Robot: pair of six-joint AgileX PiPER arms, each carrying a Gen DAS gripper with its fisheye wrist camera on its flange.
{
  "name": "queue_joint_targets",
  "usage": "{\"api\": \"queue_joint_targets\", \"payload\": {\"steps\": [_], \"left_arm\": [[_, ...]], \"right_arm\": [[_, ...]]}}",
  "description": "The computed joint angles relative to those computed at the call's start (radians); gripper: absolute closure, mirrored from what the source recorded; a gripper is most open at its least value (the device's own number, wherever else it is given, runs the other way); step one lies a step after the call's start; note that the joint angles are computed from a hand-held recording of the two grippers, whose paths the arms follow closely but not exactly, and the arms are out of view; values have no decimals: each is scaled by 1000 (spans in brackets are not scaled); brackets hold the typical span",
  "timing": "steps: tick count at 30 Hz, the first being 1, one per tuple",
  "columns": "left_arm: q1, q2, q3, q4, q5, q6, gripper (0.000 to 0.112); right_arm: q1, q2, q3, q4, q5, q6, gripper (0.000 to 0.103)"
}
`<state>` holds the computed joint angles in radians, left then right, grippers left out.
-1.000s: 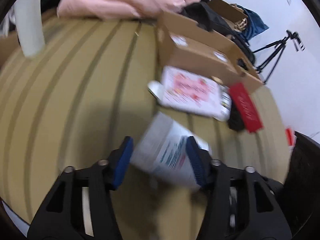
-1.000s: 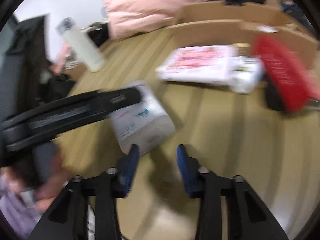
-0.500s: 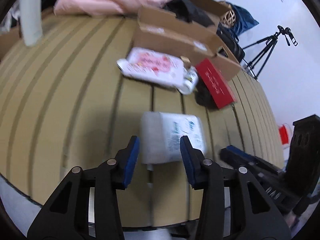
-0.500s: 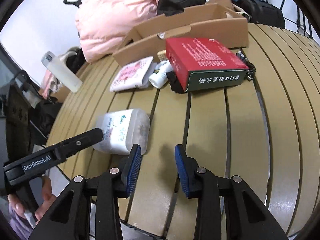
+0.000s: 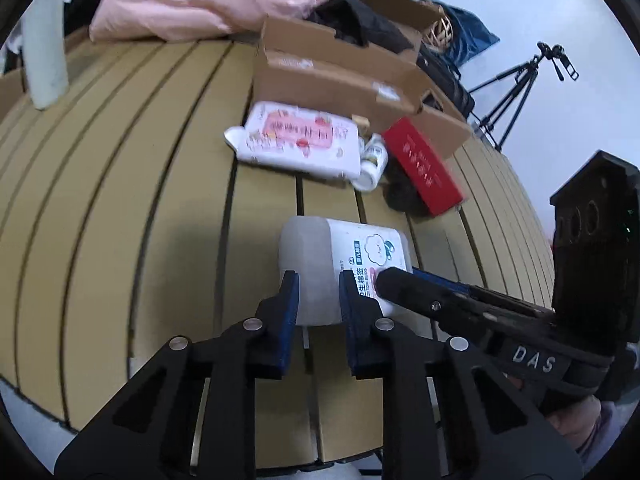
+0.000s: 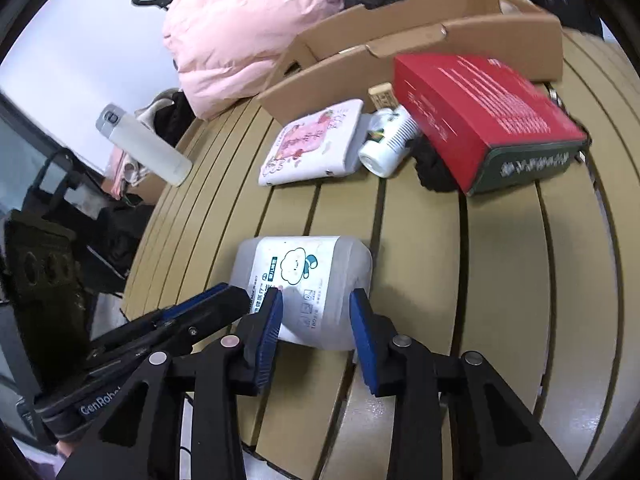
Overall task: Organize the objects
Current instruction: 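Carry the white tub with the left gripper into the cardboard tray and release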
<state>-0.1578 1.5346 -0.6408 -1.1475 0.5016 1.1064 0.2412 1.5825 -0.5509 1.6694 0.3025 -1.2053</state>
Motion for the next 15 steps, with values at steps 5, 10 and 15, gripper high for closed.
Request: {"api": "queue_joint_targets", "payload": {"steps": [5,10,15], "left_arm": [[21,-63,-151,128,111,-220,100],[-49,141,-626,316,221,-479,100],[-99,450,-1126,496,270,-704,100]], "right_arm": [[-34,-155,-55,-422,36,399,67],[-155,-124,-396,-903,216,813,67],[-239,169,-896,-1067,411,945,67]]}}
